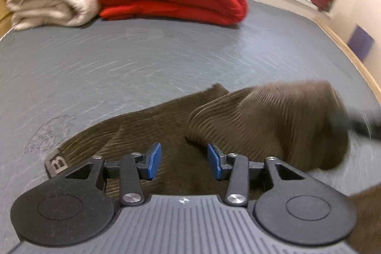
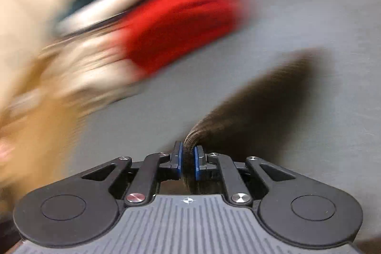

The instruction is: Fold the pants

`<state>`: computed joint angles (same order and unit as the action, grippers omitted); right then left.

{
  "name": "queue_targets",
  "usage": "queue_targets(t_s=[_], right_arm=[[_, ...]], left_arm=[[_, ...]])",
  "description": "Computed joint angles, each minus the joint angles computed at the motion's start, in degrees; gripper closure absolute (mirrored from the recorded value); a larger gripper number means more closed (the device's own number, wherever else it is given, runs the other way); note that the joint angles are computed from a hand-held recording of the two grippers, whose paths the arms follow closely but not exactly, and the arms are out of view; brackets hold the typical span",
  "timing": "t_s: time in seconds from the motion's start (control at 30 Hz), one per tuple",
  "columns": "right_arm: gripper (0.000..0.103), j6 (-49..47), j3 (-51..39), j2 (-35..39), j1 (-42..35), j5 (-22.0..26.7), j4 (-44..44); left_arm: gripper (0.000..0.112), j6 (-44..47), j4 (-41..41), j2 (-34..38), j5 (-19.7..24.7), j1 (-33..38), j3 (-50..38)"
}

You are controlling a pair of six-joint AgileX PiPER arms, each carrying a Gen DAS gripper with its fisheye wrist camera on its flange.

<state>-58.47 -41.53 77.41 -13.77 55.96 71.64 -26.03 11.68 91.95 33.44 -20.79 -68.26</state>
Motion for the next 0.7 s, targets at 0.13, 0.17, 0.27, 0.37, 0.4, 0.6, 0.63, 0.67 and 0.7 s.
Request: queue_targets(t_s=[0.13, 0.17, 0.27, 0.37, 0.4, 0.6, 0.63, 0.67, 0.7], right_arm=[[0.088, 4.6, 0.9, -0.8, 10.7, -1.8, -12.5], [0.085, 8.6, 1.2, -0.4, 13.1, -4.6, -16.1], [0.075, 20.9, 0.0, 1.7, 14.4, -6.6, -25.0], [0.075, 21.0, -0.4, -0.6, 6.9, -2.6, -23.4], [0.075, 21.0, -0.1, -2.3, 4.7, -2.1, -22.5], [0.071, 30.1, -0.4, -1.7, -2.4, -9.5, -28.9], [0.069, 34.8, -0.2, -0.2, -1.5, -11.2, -33.0], [0.064, 39.4, 0.0, 1.1, -0.6, -12.4, -37.3], [0.062, 43.7, 0.4, 2.2, 0.3, -13.6, -41.1]], left_arm=[[0.06, -0.8, -1.9, -0.2, 1.3, 3.0, -1.2], [0.058, -1.0, -2.0, 0.0, 1.9, 3.1, -1.7], [0.055, 2.1, -5.6, 0.5, 3.0, 3.7, -2.6], [0.053, 12.3, -15.2, 1.0, 3.1, 3.7, -3.0], [0.053, 17.0, -20.0, 0.8, 2.8, 3.9, -2.8], [0.046, 36.4, -40.4, 1.0, 3.4, 3.0, -2.5], [0.045, 37.5, -40.9, 1.2, 3.4, 2.0, -2.5], [0.043, 37.2, -39.4, 1.6, 3.3, 0.4, -2.8], [0.042, 35.1, -36.3, 1.8, 2.6, -1.7, -2.7]])
